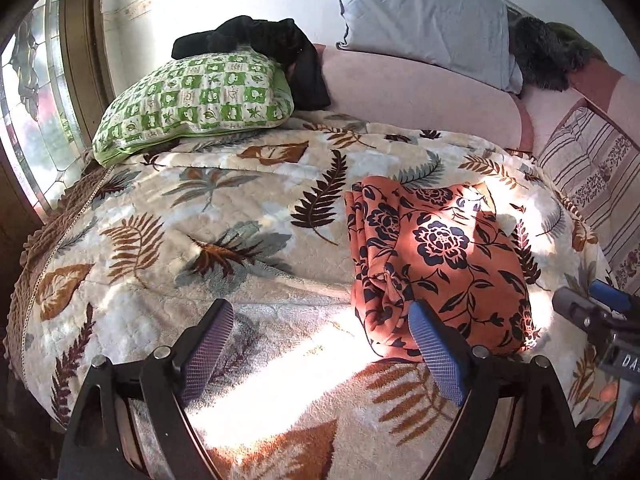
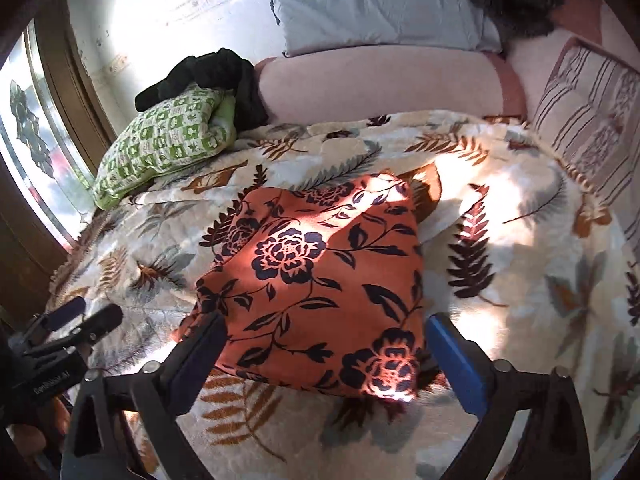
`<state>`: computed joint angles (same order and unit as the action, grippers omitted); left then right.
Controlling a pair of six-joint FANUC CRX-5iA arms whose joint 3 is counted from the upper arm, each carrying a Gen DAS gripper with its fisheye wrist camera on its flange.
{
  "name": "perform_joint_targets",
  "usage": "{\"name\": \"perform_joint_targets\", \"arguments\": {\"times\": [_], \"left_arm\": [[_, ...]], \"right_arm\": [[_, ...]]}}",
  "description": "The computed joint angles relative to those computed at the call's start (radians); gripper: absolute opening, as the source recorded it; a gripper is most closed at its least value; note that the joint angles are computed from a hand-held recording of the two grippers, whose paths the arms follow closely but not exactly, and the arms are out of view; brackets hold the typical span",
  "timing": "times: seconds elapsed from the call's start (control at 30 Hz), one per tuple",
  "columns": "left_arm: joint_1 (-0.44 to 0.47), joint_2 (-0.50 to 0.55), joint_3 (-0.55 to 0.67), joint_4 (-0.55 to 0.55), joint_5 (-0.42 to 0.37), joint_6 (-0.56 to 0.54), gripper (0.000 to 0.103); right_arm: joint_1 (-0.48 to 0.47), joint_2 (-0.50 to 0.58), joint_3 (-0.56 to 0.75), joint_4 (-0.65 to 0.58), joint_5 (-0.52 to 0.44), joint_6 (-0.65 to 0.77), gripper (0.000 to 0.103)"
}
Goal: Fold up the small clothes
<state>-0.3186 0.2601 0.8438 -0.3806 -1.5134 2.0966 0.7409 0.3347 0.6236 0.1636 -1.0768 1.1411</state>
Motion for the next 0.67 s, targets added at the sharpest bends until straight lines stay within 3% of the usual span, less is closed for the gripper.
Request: {"name": "perform_joint_targets", "arguments": {"times": [0.1, 0.17, 0.27, 0.43, 0.67], "left_arm": [[-0.017, -0.019, -0.006, 0.004, 0.012, 0.025, 0.093], [-0.017, -0.030, -0.016, 0.044, 0.030, 0.043, 0.101], [-0.019, -0.044, -0.038, 0.093, 0.084, 0.043, 0.102], [-0.077, 0.030, 0.096, 0.030, 0.009, 0.024, 0.103], [-0.123, 0.092, 0.200, -0.021, -0.034, -0.053, 0.103]], "right_arm": [[0.033, -0.041, -0.050, 0.082, -0.045, 0.006, 0.103], [0.052, -0.073, -0.096, 0.124, -0.052, -0.008, 0.103], [0.069, -0.121, -0.164, 0.166, -0.041, -0.030, 0.103], [0.070, -0.161, -0.215, 0.207, -0.047, -0.061, 0.103], [0.054, -0.167, -0.209, 0.204, -0.067, -0.051, 0.103]]}}
